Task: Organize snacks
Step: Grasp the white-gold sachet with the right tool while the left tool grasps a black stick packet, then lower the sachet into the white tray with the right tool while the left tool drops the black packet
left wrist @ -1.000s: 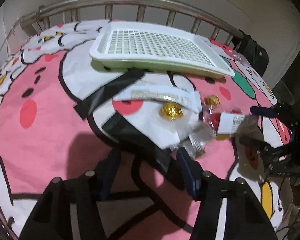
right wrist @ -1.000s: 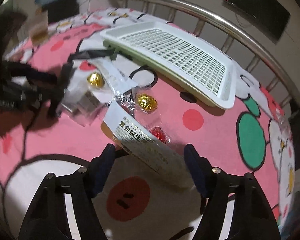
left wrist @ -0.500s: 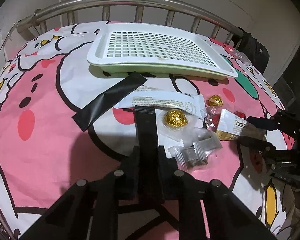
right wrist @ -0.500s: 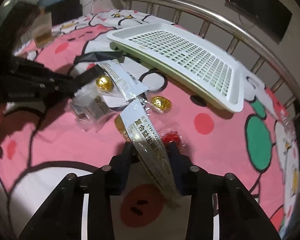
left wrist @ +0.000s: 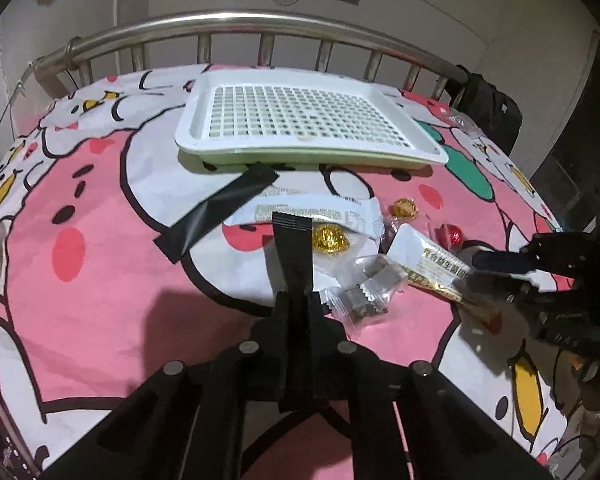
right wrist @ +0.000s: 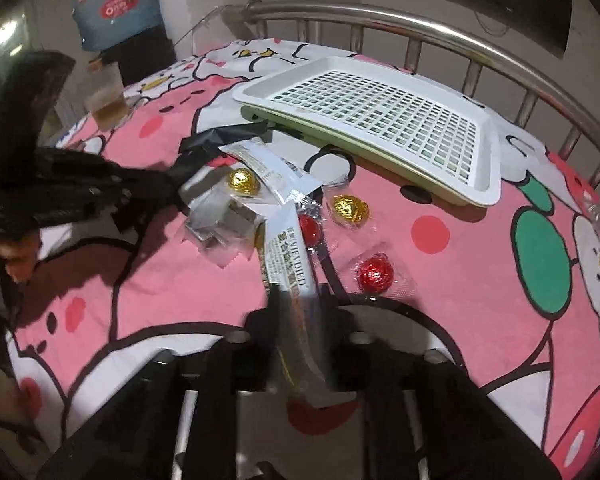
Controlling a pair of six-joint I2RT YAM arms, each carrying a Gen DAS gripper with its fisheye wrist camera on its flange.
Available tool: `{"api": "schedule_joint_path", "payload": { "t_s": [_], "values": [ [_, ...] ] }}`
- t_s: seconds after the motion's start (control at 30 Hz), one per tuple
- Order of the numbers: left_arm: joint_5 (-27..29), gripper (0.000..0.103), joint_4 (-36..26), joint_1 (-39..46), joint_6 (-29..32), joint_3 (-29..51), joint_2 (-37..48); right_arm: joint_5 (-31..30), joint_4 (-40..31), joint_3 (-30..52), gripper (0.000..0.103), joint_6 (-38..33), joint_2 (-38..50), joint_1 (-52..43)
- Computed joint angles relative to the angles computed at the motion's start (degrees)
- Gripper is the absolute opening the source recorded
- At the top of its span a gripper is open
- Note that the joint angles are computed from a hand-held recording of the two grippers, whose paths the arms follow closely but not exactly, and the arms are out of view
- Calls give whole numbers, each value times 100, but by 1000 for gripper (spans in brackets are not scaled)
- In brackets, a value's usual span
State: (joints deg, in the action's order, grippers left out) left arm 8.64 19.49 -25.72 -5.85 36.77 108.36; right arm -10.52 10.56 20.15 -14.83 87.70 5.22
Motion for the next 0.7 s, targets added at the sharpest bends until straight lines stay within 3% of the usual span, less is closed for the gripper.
{"api": "schedule_joint_path", "payload": {
  "t_s": [0.1,0.23,0.33,0.5,0.7],
  "values": [
    [24,10,20,50,-13,-65,-117,21,182,25,54,-6,157,-22],
    [100,10,35,103,-82,-115,-193,30,188,179,54,-14,428,87],
    [77,10,86,62,-101,-176,-260,462,173,286,36,-42,760,397],
    [115,10,149,4,-148,-220,-306,589,264,161,23,61,714,515],
    [134,10,147,-38,-147,-280,-538,56,-80,-82,19,262,-226,282]
  ]
}}
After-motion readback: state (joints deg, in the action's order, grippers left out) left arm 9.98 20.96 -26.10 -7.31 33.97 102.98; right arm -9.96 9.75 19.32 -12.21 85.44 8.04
